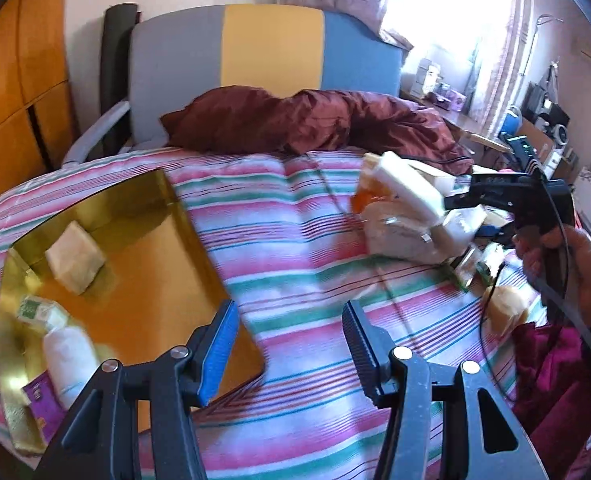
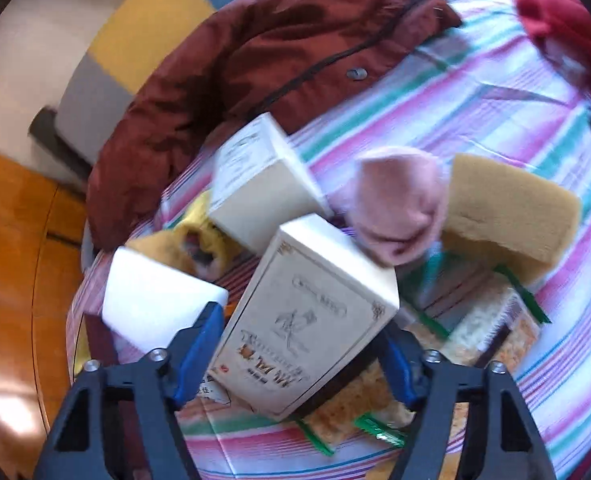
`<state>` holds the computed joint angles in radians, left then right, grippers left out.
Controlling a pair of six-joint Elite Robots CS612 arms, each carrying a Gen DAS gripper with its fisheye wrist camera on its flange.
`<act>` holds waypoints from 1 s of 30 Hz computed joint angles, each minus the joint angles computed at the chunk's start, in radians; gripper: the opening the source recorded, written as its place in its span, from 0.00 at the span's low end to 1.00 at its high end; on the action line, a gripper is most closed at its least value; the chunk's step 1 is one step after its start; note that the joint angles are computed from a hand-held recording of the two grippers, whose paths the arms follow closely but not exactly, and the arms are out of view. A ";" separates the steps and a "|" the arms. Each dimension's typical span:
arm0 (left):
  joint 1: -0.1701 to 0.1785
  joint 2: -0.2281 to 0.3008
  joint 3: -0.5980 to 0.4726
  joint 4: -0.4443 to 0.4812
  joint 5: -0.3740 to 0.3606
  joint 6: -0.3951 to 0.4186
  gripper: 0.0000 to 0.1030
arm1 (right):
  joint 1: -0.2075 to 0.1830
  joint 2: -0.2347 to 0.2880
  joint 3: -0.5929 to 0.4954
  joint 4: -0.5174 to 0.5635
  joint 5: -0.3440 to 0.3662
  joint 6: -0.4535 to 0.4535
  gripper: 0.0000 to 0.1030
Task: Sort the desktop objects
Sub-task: 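Grasp cream printed box with right tool while left tool grasps white-orange food packet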
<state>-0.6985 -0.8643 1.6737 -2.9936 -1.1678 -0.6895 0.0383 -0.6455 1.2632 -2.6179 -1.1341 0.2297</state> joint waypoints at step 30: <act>0.052 0.275 -0.495 0.275 -0.209 0.235 0.83 | 0.023 -0.047 0.037 -0.013 -0.124 -0.220 0.53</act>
<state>-0.6462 -0.5891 1.1791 -2.7184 -1.3768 -0.4543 0.0617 -0.6929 1.3001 -2.6312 -1.2585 0.0102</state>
